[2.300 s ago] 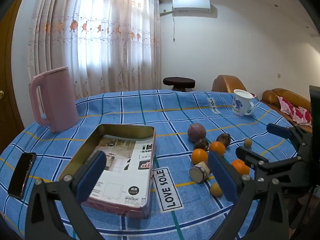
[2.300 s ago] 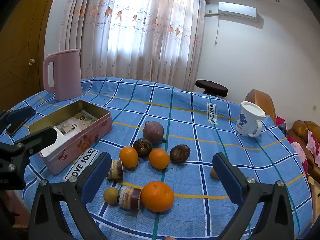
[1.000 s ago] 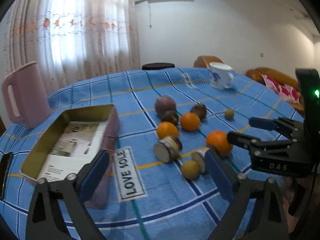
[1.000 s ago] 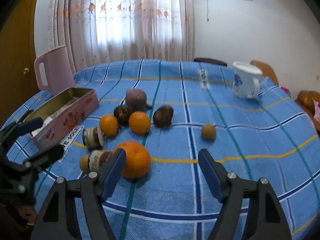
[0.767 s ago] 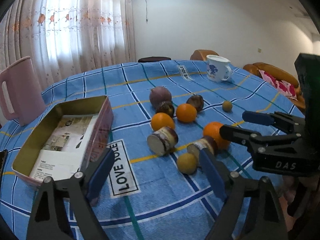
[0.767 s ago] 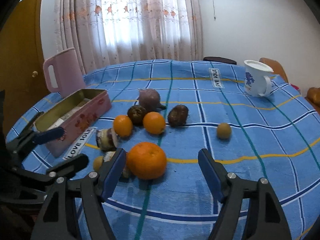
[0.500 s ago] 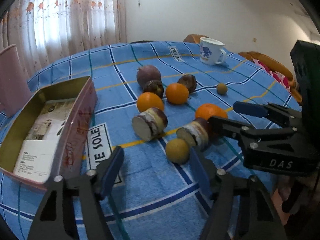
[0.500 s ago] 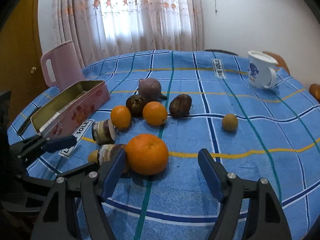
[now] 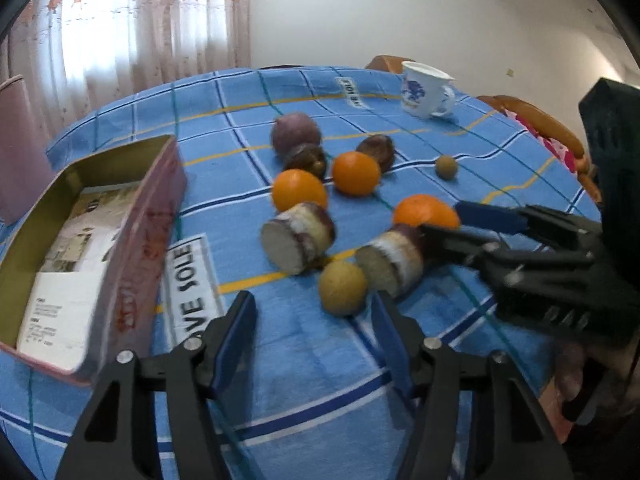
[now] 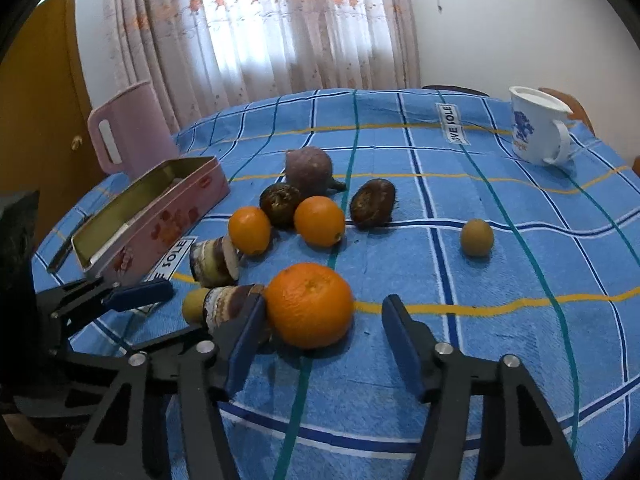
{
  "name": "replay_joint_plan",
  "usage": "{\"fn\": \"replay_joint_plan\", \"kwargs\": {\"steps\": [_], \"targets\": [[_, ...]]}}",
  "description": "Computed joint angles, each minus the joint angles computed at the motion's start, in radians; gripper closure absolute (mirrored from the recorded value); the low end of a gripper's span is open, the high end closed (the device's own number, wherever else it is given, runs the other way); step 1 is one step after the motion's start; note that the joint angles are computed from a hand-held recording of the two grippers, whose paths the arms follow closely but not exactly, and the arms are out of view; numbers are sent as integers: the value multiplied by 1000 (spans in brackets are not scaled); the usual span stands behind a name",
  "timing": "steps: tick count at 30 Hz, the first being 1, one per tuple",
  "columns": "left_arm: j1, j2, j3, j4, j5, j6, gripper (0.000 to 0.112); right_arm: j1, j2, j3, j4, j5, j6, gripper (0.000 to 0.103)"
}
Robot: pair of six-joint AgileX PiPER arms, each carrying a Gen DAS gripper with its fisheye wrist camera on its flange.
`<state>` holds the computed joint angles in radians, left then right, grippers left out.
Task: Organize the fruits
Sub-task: 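Close left tool on small yellow fruit while right tool grasps large orange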
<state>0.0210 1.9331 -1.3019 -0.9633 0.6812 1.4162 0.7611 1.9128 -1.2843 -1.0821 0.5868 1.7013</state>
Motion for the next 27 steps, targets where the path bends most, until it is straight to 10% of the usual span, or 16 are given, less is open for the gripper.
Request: {"fn": "replay_joint_plan", "kwargs": {"steps": [8, 27], "targets": [[9, 21, -42, 12, 69, -39, 85, 15, 10, -17, -11, 36, -31, 56], [81, -28, 37, -234, 102, 212, 86, 90, -5, 47, -265, 142, 213, 56]]}}
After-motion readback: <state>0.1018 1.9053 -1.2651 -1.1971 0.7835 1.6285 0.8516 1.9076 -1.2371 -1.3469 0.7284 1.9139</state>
